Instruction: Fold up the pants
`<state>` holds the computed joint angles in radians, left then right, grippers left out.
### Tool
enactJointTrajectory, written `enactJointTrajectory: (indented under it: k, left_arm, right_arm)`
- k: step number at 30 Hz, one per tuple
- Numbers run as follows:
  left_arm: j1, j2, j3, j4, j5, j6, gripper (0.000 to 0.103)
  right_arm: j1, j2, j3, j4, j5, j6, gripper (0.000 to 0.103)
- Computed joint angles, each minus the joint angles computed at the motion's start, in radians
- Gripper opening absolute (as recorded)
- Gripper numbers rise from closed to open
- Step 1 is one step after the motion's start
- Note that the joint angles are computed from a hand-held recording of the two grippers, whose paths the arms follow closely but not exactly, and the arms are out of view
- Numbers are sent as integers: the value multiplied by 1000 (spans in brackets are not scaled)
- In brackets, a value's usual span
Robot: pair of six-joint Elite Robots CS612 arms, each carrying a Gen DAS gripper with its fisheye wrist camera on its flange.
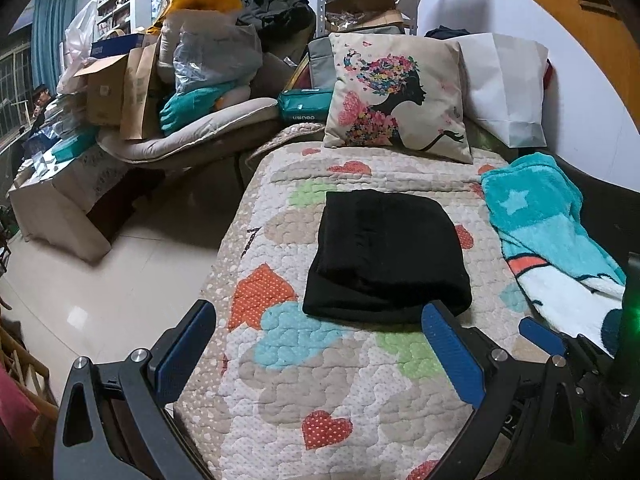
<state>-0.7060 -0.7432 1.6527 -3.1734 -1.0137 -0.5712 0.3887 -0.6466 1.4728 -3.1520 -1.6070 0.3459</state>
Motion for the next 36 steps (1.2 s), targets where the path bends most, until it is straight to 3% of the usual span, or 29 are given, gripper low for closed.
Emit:
enactJointTrajectory:
  k: [8,22,36]
  left_arm:
    - [1,-8,12,-28,-31,4,103]
    - [-42,-32,57,-230,-20,161,103]
    - [-38,-35,57,-181,-28,112,103]
  right_arm:
    - [1,0,1,-2,-12,10,80]
    - [0,-5,14,-42,-52,45,80]
    - [1,-5,14,-39,-53,44,81]
